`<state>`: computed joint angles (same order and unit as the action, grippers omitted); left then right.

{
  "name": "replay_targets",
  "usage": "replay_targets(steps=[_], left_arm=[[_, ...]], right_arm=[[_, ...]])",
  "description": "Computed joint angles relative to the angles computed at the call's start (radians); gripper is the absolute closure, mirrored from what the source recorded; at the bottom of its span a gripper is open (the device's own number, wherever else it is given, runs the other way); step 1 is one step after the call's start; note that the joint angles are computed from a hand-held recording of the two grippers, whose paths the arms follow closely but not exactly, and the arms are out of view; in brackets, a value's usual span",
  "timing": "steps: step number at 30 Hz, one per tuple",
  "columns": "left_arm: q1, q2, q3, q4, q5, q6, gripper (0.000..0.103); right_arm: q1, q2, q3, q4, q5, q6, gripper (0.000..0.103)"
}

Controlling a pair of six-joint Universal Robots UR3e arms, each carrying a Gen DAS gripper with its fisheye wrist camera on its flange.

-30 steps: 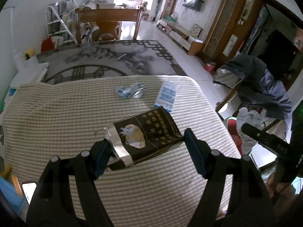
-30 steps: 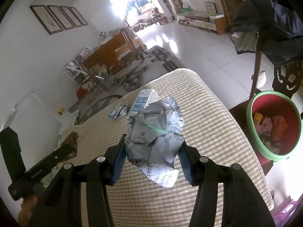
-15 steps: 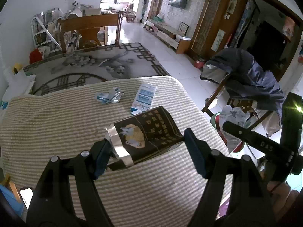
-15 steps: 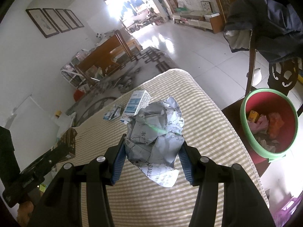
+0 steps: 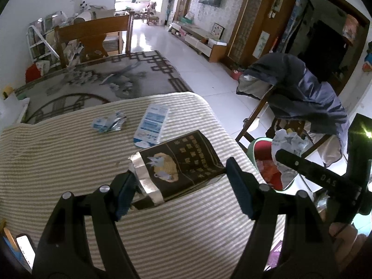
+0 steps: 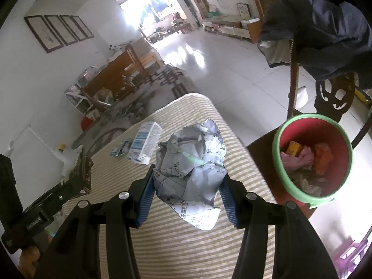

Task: Collect trash
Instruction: 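Lift the black box and foil and carry both over the red bin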

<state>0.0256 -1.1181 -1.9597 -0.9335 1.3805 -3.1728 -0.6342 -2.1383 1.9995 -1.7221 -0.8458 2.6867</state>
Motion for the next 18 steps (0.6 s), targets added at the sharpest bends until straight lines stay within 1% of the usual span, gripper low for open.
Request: replay_targets(steps=[7,18], left_arm=[[-0.139,-0.139,0.071,0.077,0.097,-0.102,0.032],[-0.300,-0.329,0.202,0.135,0.214,-0.231,0.032]], right_arm=[[-0.071,0.086,-0.054,0.041,0.018,-0.095,0.051],[-0.139,0.217,-0.136,0.087,0.026,-0.212,0.051]])
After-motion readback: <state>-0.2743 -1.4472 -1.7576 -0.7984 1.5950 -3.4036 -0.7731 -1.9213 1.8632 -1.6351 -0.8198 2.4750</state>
